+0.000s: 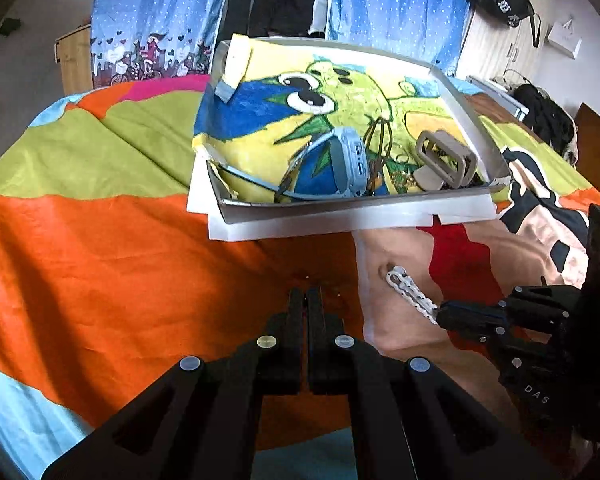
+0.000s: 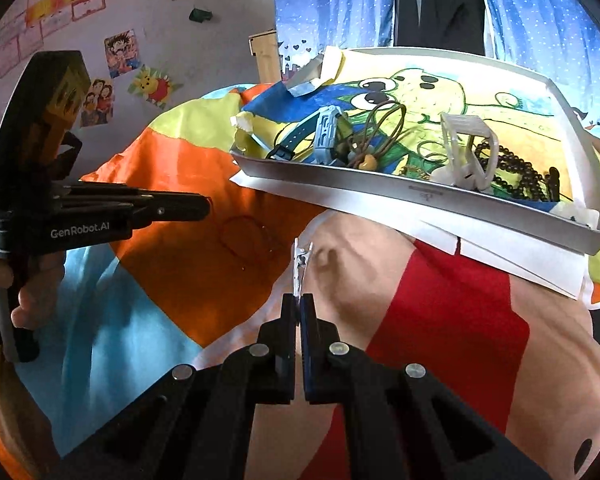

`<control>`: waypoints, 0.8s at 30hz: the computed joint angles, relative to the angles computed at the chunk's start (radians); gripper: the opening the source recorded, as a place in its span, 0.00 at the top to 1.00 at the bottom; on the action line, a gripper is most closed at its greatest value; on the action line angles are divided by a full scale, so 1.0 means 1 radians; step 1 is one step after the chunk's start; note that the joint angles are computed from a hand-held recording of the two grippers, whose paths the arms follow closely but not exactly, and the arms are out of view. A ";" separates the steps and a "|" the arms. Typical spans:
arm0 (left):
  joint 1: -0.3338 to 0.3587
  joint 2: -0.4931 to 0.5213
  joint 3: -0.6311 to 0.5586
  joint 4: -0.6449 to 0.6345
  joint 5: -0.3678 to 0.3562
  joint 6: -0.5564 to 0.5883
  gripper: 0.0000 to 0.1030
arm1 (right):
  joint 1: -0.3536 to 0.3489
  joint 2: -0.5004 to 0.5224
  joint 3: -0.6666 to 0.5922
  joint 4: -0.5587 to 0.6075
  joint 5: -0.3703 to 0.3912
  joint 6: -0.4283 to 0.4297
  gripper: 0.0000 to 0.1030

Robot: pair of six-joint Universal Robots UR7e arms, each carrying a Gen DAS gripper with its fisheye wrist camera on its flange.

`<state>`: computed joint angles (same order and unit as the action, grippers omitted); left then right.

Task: Organize jewelry
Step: 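Carry the red ring and link bracelet onto the tray and open both tools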

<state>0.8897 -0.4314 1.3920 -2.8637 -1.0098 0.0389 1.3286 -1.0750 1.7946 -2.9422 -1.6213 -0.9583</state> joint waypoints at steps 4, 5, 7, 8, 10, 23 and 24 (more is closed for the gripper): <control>-0.003 -0.019 0.032 -0.038 -0.003 -0.003 1.00 | -0.001 -0.001 0.003 -0.011 0.004 0.004 0.97; -0.006 -0.024 0.037 -0.044 -0.001 0.002 1.00 | -0.001 -0.003 0.005 -0.018 0.015 0.006 0.97; -0.011 -0.028 0.040 -0.052 0.004 0.015 1.00 | -0.001 -0.007 0.010 -0.027 0.028 0.009 0.97; -0.014 -0.029 0.040 -0.058 0.007 0.020 1.00 | 0.000 -0.011 0.012 -0.032 0.040 0.010 0.97; -0.020 -0.032 0.038 -0.074 0.005 0.032 1.00 | 0.006 -0.013 0.010 -0.039 0.052 0.011 0.97; -0.054 -0.011 -0.056 -0.120 -0.026 0.112 1.00 | 0.042 -0.011 -0.039 -0.077 0.114 0.031 0.97; -0.055 -0.005 -0.074 -0.123 -0.031 0.119 1.00 | 0.046 -0.007 -0.051 -0.081 0.118 0.035 0.97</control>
<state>0.8345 -0.4365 1.3177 -2.9863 -1.0410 0.1581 1.3749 -1.0819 1.7435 -3.0235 -1.5032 -0.9229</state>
